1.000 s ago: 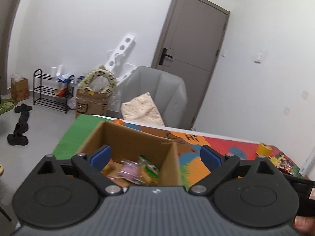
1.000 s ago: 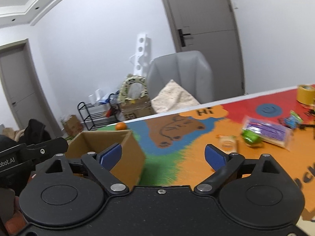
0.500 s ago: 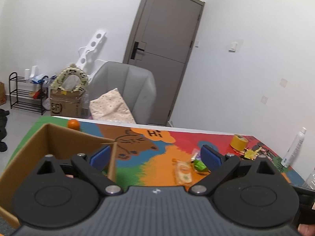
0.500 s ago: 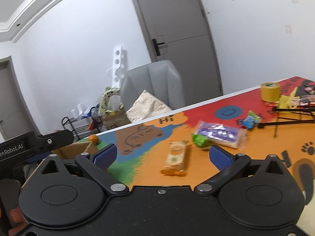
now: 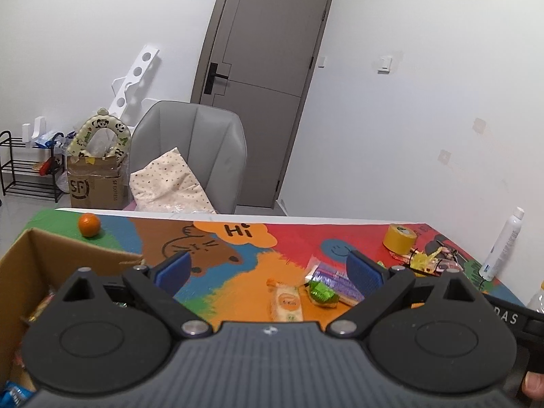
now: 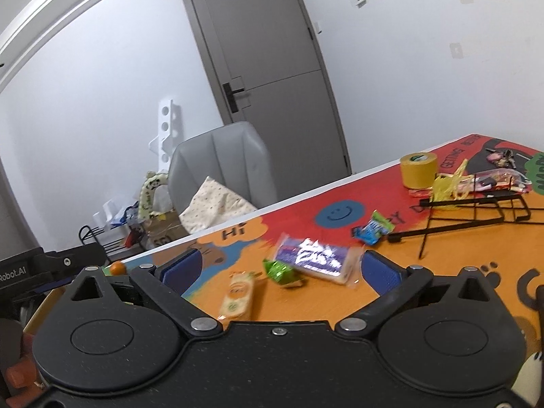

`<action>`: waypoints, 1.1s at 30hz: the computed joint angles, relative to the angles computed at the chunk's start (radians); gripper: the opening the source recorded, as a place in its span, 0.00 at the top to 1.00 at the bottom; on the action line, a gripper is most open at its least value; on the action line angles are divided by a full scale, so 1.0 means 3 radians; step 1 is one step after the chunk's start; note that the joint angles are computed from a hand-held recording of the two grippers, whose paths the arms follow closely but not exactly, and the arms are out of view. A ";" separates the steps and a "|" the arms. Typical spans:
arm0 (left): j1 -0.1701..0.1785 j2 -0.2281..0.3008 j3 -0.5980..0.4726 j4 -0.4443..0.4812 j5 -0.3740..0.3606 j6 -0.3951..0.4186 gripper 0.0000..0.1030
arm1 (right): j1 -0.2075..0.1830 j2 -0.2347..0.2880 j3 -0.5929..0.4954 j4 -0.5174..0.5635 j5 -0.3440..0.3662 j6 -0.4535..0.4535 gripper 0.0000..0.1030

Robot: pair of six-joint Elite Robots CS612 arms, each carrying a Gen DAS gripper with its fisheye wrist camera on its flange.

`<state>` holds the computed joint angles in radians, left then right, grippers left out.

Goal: Organize snacks
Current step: 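Move both tools back over the remaining snacks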

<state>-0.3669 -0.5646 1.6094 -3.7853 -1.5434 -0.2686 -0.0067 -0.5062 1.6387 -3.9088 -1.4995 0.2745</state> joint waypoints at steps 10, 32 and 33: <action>-0.0032 0.0122 -0.0341 0.0426 -0.0068 0.0040 0.06 | -0.0069 0.0004 -0.0094 0.0207 -0.0099 -0.0019 0.09; 0.0018 0.0540 -0.0973 0.1193 -0.0297 -0.0103 0.14 | -0.0002 0.0228 -0.0672 0.1001 0.0025 -0.0022 0.27; 0.0013 0.0550 -0.0985 0.1191 -0.0309 -0.0084 0.15 | -0.0004 0.0239 -0.0698 0.1037 0.0042 0.0001 0.27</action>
